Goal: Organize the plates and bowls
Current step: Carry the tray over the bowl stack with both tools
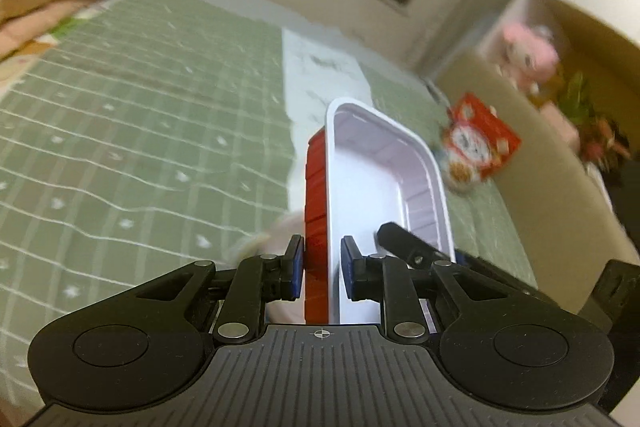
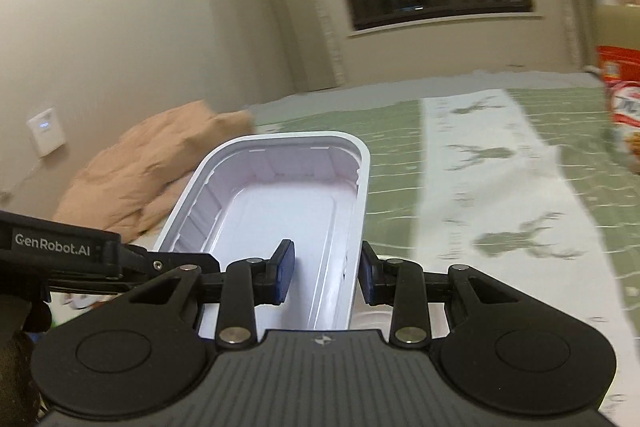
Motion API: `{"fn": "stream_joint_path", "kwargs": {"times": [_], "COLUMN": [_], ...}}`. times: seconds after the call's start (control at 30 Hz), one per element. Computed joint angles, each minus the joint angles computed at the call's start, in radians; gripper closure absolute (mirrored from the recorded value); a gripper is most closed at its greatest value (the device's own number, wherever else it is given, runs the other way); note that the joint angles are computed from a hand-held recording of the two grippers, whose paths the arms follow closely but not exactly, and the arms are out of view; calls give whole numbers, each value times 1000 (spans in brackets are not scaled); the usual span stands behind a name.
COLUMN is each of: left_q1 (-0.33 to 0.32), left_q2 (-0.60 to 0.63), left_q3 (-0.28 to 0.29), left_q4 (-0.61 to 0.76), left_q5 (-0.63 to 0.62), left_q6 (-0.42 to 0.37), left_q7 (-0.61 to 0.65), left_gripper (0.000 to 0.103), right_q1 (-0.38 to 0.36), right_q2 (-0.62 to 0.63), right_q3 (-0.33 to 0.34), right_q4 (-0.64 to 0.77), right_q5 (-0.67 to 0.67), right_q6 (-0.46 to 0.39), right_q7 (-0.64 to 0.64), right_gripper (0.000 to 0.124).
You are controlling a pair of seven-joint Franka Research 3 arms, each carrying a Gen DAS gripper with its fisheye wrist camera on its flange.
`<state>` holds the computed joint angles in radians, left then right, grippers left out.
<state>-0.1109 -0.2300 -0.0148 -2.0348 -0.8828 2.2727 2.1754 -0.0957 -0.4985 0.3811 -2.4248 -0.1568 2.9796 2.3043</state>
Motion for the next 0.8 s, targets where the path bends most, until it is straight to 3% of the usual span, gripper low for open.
{"fn": "stream_joint_path", "kwargs": {"times": [0.23, 0.4, 0.5, 0.8], "left_q1": [-25, -20, -12, 3], "left_q2": [87, 87, 91, 98], "left_q3": [-68, -70, -63, -51], "left_q4": [-2, -24, -19, -11], "left_q5": [106, 110, 116, 30], "left_q6": [53, 113, 105, 103], "left_q7": [-56, -54, -63, -38], "left_gripper": [81, 79, 81, 81], "right_q1": [-36, -61, -16, -102], "right_q2": [-12, 16, 58, 134], "right_q3": [-9, 16, -23, 50], "right_q4": [-78, -71, -50, 46], "right_q5": [-5, -59, -48, -231], "right_q6": [-52, -44, -38, -40], "right_q7": [56, 101, 83, 183], "right_gripper": [91, 91, 91, 91]}}
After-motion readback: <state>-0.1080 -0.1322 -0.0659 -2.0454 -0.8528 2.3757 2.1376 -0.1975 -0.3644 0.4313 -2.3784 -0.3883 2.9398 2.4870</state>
